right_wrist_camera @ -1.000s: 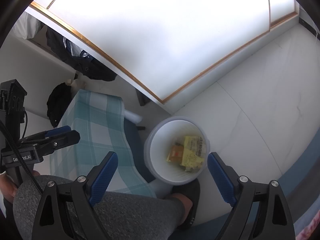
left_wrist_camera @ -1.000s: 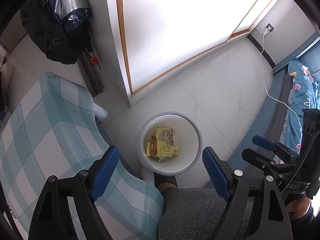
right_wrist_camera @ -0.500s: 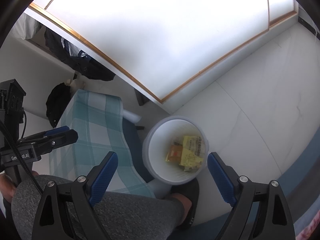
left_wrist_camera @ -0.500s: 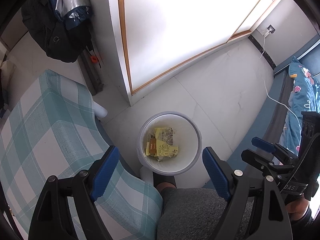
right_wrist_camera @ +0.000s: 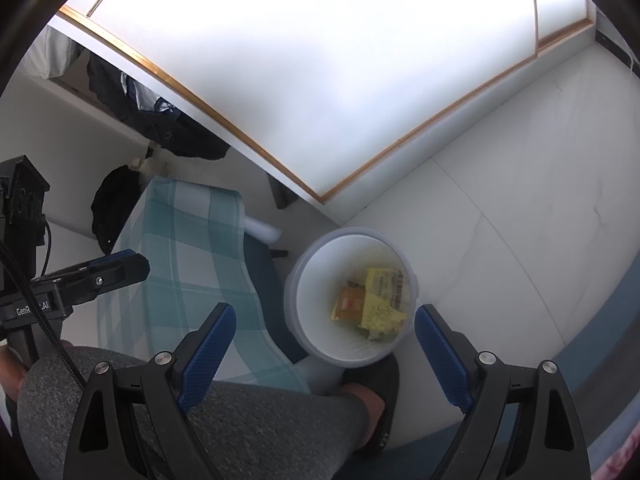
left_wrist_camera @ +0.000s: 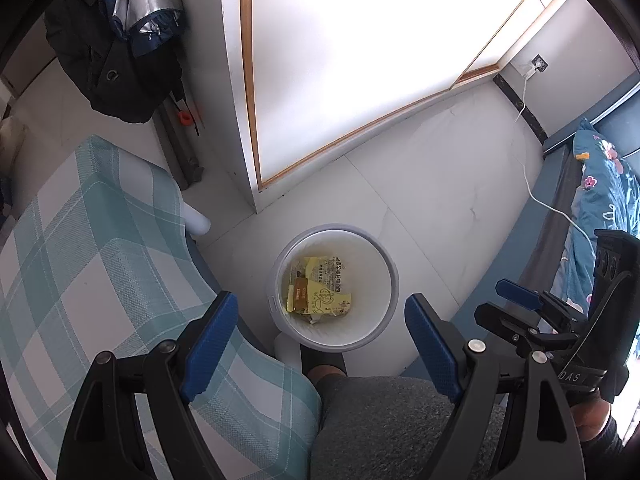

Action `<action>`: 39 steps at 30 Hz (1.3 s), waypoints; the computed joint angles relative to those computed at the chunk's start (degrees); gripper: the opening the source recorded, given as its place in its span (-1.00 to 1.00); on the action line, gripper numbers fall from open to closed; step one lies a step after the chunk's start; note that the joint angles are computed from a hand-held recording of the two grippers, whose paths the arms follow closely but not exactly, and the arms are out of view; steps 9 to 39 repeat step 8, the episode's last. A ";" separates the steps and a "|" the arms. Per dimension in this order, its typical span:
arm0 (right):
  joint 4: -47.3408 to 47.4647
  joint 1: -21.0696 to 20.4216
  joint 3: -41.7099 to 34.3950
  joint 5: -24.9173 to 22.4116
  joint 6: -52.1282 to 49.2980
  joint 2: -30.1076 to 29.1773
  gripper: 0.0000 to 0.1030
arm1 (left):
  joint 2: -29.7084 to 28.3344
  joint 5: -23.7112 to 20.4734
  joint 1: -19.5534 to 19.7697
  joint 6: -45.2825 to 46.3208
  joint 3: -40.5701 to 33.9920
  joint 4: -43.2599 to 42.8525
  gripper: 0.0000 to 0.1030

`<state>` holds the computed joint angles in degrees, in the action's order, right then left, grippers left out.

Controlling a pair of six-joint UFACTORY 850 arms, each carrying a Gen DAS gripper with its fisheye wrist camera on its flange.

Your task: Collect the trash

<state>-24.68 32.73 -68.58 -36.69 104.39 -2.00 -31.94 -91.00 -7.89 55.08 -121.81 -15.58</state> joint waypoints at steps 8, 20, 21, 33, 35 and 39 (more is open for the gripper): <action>-0.43 0.36 -0.35 -0.58 0.56 -0.16 0.78 | 0.74 0.93 0.19 0.60 0.84 -0.53 0.61; -0.43 0.36 -0.35 -0.58 0.56 -0.16 0.78 | 0.74 0.93 0.19 0.60 0.84 -0.53 0.61; -0.43 0.36 -0.35 -0.58 0.56 -0.16 0.78 | 0.74 0.93 0.19 0.60 0.84 -0.53 0.61; -0.43 0.36 -0.35 -0.58 0.56 -0.16 0.78 | 0.74 0.93 0.19 0.60 0.84 -0.53 0.61; -0.43 0.36 -0.35 -0.58 0.56 -0.16 0.78 | 0.74 0.93 0.19 0.60 0.84 -0.53 0.61; -0.43 0.36 -0.35 -0.58 0.56 -0.16 0.78 | 0.74 0.93 0.19 0.60 0.84 -0.53 0.61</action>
